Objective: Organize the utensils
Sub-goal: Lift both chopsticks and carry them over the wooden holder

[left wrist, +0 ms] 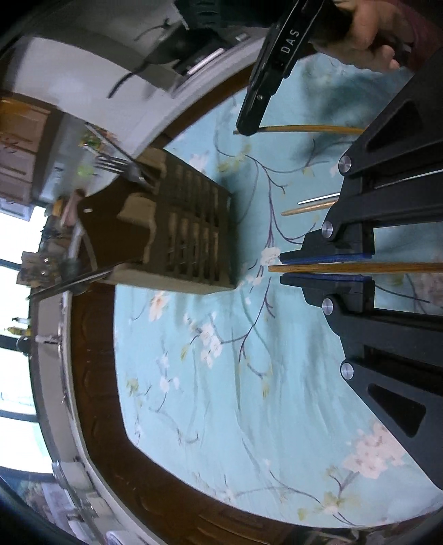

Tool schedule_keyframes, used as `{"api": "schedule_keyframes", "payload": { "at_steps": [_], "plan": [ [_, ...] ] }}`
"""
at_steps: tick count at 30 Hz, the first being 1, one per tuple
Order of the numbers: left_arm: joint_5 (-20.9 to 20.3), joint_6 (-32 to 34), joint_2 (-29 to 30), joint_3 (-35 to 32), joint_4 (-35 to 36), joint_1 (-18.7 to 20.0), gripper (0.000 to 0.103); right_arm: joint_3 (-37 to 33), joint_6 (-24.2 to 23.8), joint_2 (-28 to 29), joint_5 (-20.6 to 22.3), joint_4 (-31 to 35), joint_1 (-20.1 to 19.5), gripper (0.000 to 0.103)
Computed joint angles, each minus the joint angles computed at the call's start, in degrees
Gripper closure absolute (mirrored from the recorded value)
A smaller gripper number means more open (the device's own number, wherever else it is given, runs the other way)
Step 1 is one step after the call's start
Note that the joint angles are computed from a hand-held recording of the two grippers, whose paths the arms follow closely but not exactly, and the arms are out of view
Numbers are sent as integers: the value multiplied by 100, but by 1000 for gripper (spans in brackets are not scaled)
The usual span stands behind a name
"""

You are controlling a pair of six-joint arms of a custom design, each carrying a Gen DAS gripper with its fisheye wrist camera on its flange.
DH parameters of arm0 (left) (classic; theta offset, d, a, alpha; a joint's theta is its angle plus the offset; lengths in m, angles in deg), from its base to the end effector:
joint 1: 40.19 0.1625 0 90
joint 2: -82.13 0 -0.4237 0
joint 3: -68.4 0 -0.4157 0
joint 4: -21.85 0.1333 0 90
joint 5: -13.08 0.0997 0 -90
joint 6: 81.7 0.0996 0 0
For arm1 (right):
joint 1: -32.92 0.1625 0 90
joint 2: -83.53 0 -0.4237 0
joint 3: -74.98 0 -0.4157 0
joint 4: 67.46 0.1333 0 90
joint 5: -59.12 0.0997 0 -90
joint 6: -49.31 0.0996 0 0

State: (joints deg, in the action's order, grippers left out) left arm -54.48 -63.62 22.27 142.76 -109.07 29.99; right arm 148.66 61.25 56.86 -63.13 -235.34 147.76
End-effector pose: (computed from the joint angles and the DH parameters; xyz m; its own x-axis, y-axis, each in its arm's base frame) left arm -0.0916 -0.7594 0.3868 -0.7871 0.4075 -0.4631 0.5764 0.7532 -0.3169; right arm 0.4050 -0.6840 0.0275 -0.9380 0.0566 0.3420 -0.1702 0.7842 -0.5967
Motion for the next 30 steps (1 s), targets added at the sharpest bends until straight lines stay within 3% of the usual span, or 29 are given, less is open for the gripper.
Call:
{"api": "schedule_keyframes", "payload": {
  "at_steps": [15,30],
  "plan": [
    [-231,-230,-962,751,-578,-98,99,237,-628,-112,-349,-1129,358,98],
    [-359,-234,-1207,853,-924,-165,99,292,-1153,-157,-494,-2025,534,98]
  ]
}}
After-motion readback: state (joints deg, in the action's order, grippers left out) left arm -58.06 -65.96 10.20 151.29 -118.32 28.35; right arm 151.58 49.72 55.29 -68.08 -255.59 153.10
